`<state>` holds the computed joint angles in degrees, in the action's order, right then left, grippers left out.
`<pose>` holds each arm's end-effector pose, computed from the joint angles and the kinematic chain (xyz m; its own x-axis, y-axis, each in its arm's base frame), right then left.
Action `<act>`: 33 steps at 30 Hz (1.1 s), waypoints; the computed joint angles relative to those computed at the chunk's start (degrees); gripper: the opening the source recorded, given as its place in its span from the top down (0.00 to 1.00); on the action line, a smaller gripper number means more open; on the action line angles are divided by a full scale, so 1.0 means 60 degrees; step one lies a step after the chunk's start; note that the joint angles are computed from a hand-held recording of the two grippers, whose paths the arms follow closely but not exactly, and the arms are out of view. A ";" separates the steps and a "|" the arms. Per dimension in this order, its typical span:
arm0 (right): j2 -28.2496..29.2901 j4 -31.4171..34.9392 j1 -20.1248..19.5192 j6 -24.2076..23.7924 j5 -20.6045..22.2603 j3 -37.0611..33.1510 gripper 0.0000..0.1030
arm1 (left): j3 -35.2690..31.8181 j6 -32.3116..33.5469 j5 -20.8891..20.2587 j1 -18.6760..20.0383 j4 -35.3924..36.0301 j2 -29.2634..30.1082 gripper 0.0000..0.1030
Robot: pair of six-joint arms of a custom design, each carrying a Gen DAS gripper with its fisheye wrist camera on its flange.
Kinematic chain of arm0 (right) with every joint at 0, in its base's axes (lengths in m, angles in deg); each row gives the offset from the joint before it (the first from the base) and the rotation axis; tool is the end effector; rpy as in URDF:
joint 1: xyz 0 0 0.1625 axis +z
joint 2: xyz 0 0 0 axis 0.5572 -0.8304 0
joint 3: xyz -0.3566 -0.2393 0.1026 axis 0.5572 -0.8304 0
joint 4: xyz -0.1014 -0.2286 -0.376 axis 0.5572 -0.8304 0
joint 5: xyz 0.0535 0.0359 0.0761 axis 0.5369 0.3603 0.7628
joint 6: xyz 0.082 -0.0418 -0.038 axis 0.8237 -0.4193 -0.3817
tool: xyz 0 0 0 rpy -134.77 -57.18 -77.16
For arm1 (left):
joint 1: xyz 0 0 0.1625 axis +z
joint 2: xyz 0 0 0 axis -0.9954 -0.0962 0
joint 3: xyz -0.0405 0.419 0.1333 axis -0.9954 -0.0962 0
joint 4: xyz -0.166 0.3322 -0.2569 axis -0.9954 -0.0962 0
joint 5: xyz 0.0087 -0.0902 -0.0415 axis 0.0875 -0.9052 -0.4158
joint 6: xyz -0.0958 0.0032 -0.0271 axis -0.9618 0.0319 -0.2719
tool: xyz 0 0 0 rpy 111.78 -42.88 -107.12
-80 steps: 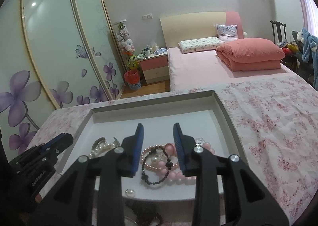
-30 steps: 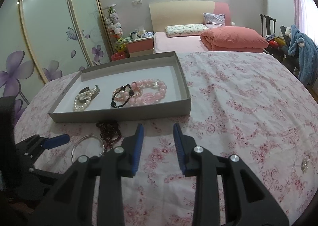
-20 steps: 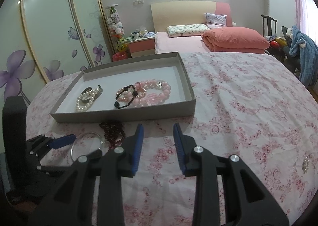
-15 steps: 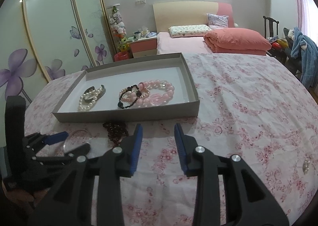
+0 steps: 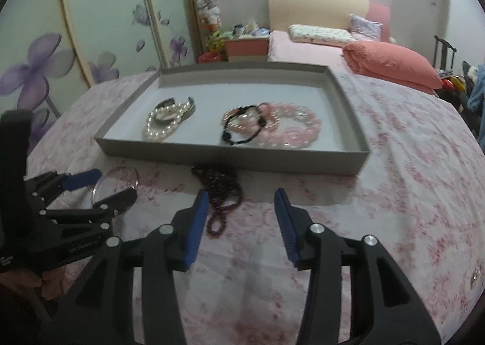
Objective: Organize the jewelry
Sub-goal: 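Grasp the dark red bead bracelet with the right tool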
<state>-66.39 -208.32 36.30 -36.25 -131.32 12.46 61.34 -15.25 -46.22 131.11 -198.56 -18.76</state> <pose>-0.1015 -0.6479 0.5167 -0.6196 -0.5833 0.5252 -0.7385 0.6600 -0.1382 -0.2086 -0.5420 -0.0466 -0.6834 -0.1460 -0.7153 0.3623 0.7828 -0.5059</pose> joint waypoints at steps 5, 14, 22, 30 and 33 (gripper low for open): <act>0.0277 -0.0114 0.0219 -0.0204 -0.0605 0.0081 0.56 | -0.0022 -0.0061 0.0016 -0.0003 0.0074 -0.0012 0.30; 0.0501 -0.0497 0.0335 -0.0504 -0.0909 0.0183 0.86 | -0.0022 -0.0062 0.0017 -0.0003 0.0077 -0.0013 0.30; 0.0108 -0.0203 -0.0041 0.0352 -0.0893 0.0056 0.88 | -0.0023 -0.0062 0.0016 -0.0002 0.0083 -0.0017 0.30; -0.0158 -0.0832 -0.0234 0.0225 -0.0777 0.0463 0.88 | -0.0023 -0.0062 0.0016 -0.0001 0.0084 -0.0018 0.30; -0.0159 -0.0849 -0.0227 0.0220 -0.0785 0.0474 0.88 | -0.0023 -0.0063 0.0016 -0.0002 0.0087 -0.0019 0.30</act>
<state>-67.34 -213.42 34.93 -34.93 -136.03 15.30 61.20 -15.63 -46.12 131.10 -198.04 -18.87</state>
